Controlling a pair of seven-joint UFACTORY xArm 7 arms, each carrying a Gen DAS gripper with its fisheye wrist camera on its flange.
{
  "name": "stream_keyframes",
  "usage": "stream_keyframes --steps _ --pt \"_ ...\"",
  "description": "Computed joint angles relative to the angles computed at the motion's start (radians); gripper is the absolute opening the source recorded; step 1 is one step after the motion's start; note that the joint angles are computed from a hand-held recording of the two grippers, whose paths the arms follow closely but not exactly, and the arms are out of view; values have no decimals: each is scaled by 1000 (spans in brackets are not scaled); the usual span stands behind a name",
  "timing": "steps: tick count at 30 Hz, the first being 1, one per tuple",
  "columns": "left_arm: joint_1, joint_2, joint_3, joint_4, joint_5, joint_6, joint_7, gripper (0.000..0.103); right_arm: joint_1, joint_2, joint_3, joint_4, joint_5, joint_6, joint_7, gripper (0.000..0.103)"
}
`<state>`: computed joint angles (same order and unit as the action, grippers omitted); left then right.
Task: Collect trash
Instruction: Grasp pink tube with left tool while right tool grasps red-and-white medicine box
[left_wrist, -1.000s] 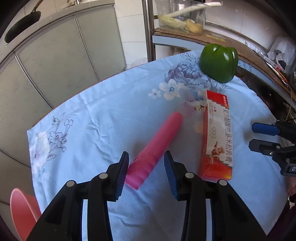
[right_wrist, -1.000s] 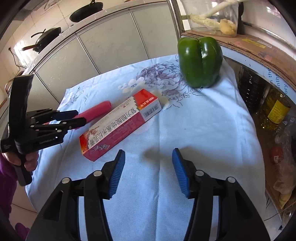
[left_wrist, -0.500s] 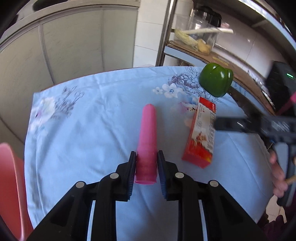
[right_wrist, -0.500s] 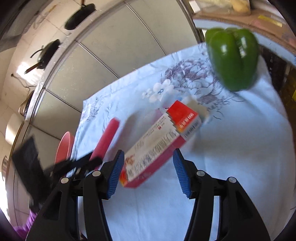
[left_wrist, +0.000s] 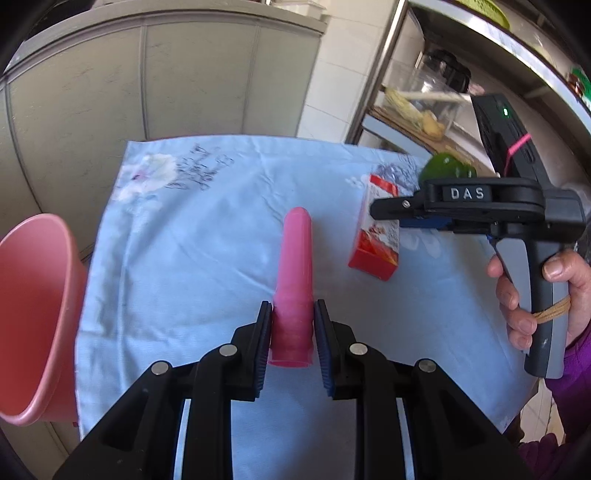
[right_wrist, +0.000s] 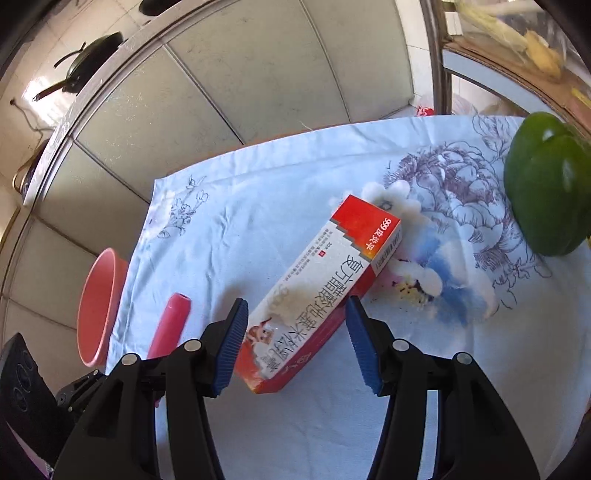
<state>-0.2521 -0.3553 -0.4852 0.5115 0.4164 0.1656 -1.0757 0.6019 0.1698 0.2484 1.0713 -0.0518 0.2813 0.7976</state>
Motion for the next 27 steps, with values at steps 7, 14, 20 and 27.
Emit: stream_keyframes --steps 7,14,20,27 --pt "3 -49 7 -36 -31 -12 -12 22 70 89 -58 150 -148 135 143 56" --pt "-29 -122 39 -88 -98 3 11 22 176 209 -114 334 -375 313 226 56" --pt "-40 -154 55 -115 -144 5 35 22 169 196 -94 302 -412 281 178 52" --pt "-42 -149 63 -122 -173 -5 63 22 117 110 -34 165 -324 183 51 47"
